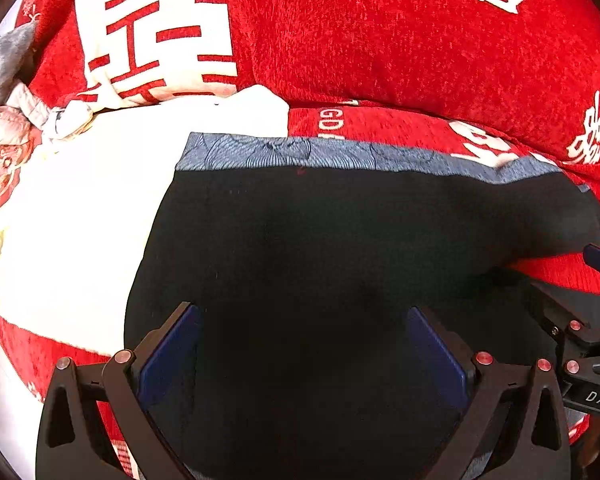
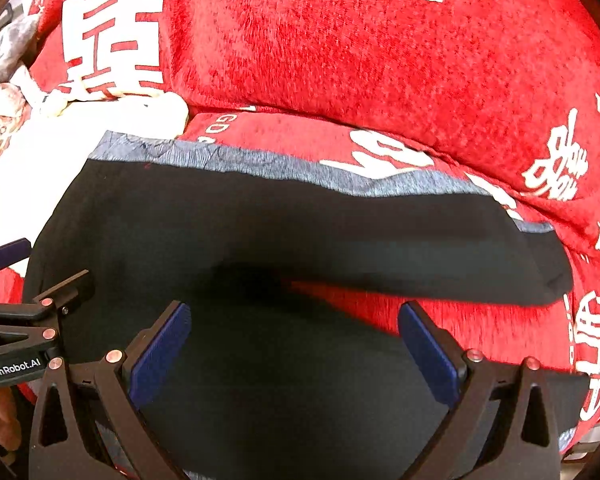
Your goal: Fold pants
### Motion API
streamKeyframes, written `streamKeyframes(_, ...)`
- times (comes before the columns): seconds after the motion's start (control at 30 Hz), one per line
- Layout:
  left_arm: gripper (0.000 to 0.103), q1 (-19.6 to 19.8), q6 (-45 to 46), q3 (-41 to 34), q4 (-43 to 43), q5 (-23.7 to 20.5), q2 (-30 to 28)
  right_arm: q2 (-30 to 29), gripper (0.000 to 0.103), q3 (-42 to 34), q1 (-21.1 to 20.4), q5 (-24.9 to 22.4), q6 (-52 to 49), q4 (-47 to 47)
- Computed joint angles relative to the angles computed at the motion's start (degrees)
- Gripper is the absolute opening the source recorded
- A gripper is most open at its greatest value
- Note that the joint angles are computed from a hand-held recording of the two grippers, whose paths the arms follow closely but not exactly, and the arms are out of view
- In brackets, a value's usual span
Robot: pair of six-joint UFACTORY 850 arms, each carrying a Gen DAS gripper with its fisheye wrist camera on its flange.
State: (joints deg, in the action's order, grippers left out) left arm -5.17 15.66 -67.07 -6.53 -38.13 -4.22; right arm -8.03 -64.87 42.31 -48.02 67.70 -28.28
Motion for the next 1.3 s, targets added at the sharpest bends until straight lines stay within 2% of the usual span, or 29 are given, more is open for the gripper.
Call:
streamKeyframes(0.33, 0.103, -0.78, -1.7, -7.39, 1.25, -0.89, -7.76, -6.4, 0.103, -5.67, -5.48, 1.85, -9.11, 2.13)
streamKeyframes(0.53, 0.103, -1.28, -2.99, -11.56, 2.09, -3.2, -12.01, -10.32, 0.103, -8.92, -8.38, 3.72, -15.8, 5.86)
streamKeyframes(0.67, 0.103, -0.99, -2.39, -14.3, 1.92, -5.6, -14.48, -13.07, 0.103, -11.26, -10.71, 5.96, -25.79, 11.42)
streamKeyframes(0.87, 0.103, 1.15, -2.4, -18.26, 0.2, -9.63, -18.17, -17.92, 0.103, -15.14, -14.5, 8.9, -47.99, 27.62)
streamKeyframes(0.93, 0.103, 1.5, -1.96, -18.42, 0.25, -10.21, -18.54, -20.41, 0.103, -17.31, -15.47, 7.57, -55.43, 33.24)
streamKeyframes(1.03, 0.103, 1.63, -1.61, -17.92, 0.25, -10.1, -18.41, -23.77, 0.103, -20.92, -15.95, 4.95, -61.81, 36.6)
streamKeyframes(1.23, 0.103, 2.13, -1.28, -17.56, -0.95, -10.75, -18.71, -27.8, 0.103, -25.07, -16.7, 4.43, -71.79, 42.45)
streamKeyframes(1.27, 0.103, 2.26, -1.1, -17.36, -1.21, -10.62, -18.56, -28.01, 0.1, -25.38, -16.67, 4.2, -73.18, 42.88)
streamKeyframes(1.3, 0.103, 2.37, -0.79, -17.3, -1.56, -10.6, -18.51, -28.12, 0.091, -25.74, -16.88, 3.66, -76.22, 45.33)
